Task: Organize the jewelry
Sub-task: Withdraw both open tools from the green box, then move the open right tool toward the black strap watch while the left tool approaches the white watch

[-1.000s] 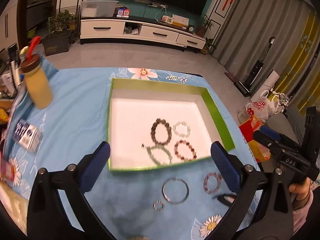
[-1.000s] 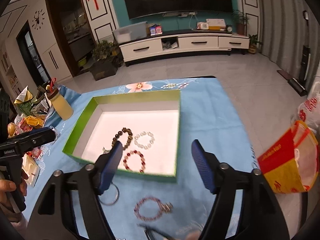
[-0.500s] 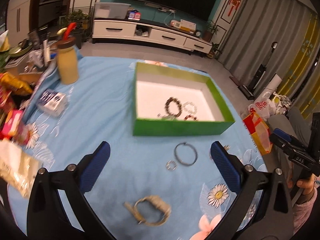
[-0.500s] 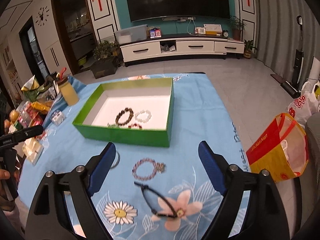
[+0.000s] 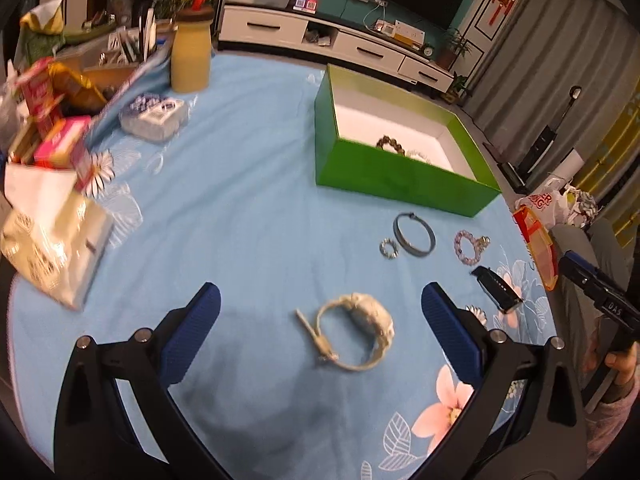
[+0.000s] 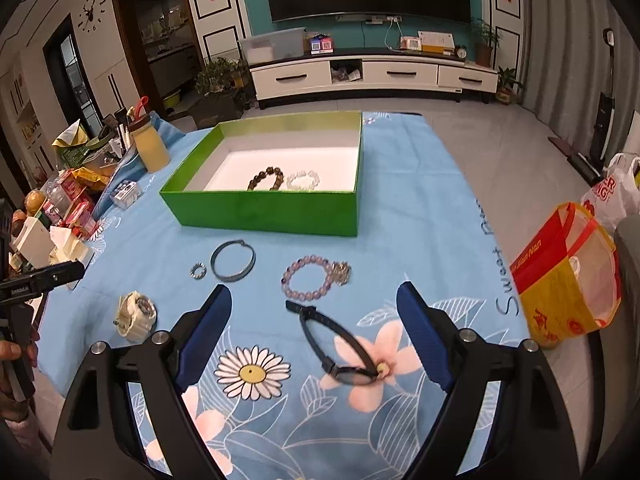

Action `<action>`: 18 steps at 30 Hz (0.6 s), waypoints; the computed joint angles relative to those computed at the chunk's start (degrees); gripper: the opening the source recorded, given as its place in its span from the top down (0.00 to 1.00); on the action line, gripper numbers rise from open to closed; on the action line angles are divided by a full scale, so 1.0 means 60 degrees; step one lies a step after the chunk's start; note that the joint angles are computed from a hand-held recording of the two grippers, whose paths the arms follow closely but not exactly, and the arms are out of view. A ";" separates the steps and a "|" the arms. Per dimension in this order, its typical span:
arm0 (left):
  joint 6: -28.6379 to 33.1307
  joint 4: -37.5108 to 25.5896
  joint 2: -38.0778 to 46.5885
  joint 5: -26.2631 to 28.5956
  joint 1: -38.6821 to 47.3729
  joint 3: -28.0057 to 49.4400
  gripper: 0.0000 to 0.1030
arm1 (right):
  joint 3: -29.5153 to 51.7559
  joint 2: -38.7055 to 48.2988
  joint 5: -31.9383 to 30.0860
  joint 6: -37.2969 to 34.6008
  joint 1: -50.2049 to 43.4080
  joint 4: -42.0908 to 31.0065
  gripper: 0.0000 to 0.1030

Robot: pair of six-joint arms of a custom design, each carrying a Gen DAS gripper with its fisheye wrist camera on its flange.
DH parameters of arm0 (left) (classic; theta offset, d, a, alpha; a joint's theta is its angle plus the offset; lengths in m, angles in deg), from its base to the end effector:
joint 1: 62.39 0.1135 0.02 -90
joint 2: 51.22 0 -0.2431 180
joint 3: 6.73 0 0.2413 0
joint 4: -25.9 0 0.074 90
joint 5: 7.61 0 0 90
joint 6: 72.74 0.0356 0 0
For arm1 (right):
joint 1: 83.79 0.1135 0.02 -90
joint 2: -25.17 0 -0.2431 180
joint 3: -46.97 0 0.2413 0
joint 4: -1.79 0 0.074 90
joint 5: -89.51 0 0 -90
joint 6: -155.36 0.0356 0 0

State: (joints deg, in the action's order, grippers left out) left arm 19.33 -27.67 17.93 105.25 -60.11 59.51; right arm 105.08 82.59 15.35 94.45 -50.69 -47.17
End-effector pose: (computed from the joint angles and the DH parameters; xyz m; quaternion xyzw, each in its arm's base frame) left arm 0.2338 -0.0045 0.2394 0.0554 0.9386 -0.1789 0.2896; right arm 0.1749 0.1024 0.2405 0.0167 0.9267 0.0719 0.3686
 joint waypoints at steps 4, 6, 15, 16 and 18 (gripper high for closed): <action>0.0092 -0.0032 -0.0232 0.0253 -0.0081 -0.0419 0.02 | -0.0269 -0.0002 -0.0120 0.0254 0.0163 0.0130 0.17; 0.0127 -0.0080 -0.0293 0.0338 -0.0139 -0.0514 0.02 | -0.0509 -0.0121 -0.0193 0.0377 0.0235 0.0222 0.17; 0.0046 -0.0031 -0.0457 0.0546 -0.0199 -0.0737 0.02 | -0.1183 -0.0186 -0.0481 0.0869 0.0324 0.0788 0.17; 0.0029 0.0017 -0.0477 0.0573 -0.0268 -0.0776 0.02 | -0.1193 -0.0122 -0.0524 0.0842 0.0315 0.0859 0.17; 0.0042 0.0085 -0.0443 0.0510 -0.0364 -0.0773 0.02 | -0.1162 0.0015 -0.0473 0.0758 0.0387 0.1003 0.17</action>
State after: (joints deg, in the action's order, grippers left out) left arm 19.58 -27.15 15.28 108.31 -62.30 54.88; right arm 98.11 82.68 12.52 99.00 -48.37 -41.15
